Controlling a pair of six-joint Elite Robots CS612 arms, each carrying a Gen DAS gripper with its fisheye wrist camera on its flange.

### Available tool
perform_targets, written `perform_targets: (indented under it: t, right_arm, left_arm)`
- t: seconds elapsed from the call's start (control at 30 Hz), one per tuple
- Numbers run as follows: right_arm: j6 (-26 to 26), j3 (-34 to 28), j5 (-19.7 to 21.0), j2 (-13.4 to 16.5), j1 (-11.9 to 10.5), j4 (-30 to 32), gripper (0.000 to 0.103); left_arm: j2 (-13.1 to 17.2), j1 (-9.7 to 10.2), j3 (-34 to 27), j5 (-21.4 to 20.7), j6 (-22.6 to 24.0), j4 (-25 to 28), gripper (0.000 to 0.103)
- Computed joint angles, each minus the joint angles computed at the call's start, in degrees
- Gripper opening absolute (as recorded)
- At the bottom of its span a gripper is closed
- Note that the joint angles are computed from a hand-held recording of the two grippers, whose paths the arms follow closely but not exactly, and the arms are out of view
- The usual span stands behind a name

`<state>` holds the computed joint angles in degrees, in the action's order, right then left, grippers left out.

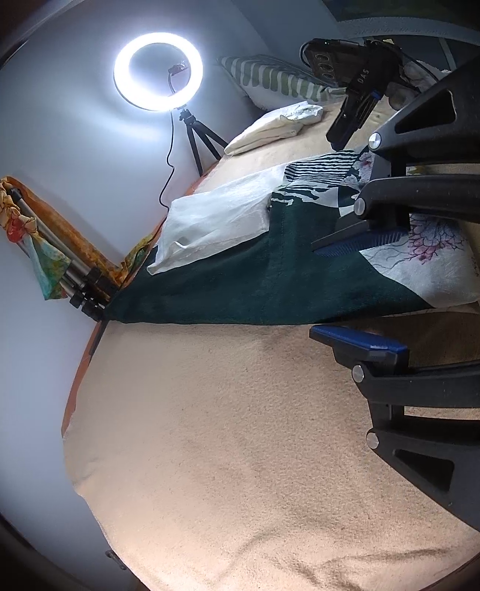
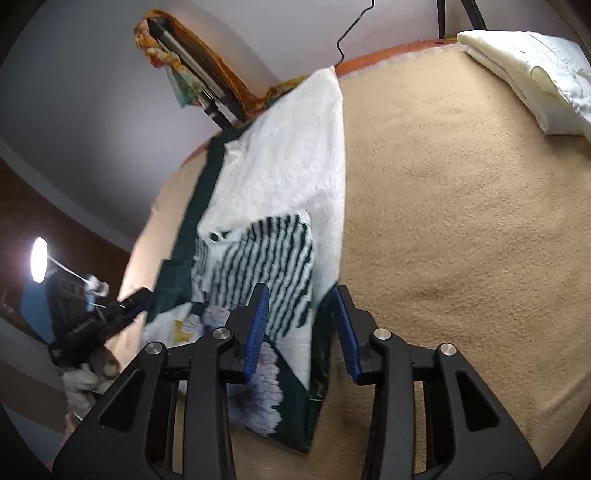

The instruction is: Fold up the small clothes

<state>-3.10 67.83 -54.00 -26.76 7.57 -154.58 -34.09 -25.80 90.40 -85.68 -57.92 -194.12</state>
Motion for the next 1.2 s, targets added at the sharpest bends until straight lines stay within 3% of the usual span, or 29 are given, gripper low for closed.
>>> perform_targets:
  t: [0.13, 0.3, 0.43, 0.57, 0.7, 0.73, 0.8, 0.93, 1.1, 1.2]
  right_arm:
    - [2.64, -0.77, 4.36, 0.81, -0.66, 0.10, 0.039]
    - [3.66, -1.03, 3.45, 1.12, -0.37, -0.27, 0.039]
    - [2.17, -0.91, 5.38, 0.81, -0.43, -0.08, 0.039]
    - [0.84, -1.80, 1.34, 1.17, 0.29, 3.33, 0.039]
    - [-0.73, -1.15, 0.31, 0.80, 0.61, 2.72, 0.038]
    - [-1.68, -0.82, -0.24, 0.57, 0.81, 2.55, 0.033]
    - [-4.27, -0.35, -1.50, 0.12, 1.29, 3.24, 0.009]
    - [-6.41, 1.21, -2.89, -0.75, 1.86, 1.68, 0.005]
    - [-2.62, 3.11, -6.06, -1.75, 1.28, -2.59, 0.004]
    - [-2.38, 3.01, -7.58, -1.74, 1.07, -1.47, 0.003]
  left_arm:
    - [0.13, -0.02, -0.18, -0.12, -0.25, -0.05, 0.038]
    - [0.15, -0.09, -0.19, 0.07, -0.33, 0.04, 0.038]
    - [0.17, -0.11, -0.21, 0.16, -0.29, 0.08, 0.038]
    - [0.26, -0.18, -0.38, 0.02, -0.42, 0.47, 0.038]
    - [0.12, -0.49, -0.57, 0.97, 0.27, 1.13, 0.038]
    - [0.11, -0.55, -0.62, 1.18, 0.40, 1.24, 0.038]
    - [0.18, -0.62, -0.80, 1.32, 0.31, 1.36, 0.038]
    - [0.12, -0.94, -1.11, 2.07, 0.87, 1.89, 0.038]
    - [-0.50, -1.64, -1.03, 4.41, 3.35, 2.39, 0.038]
    - [-0.82, -2.10, -1.06, 6.23, 4.52, 3.21, 0.038]
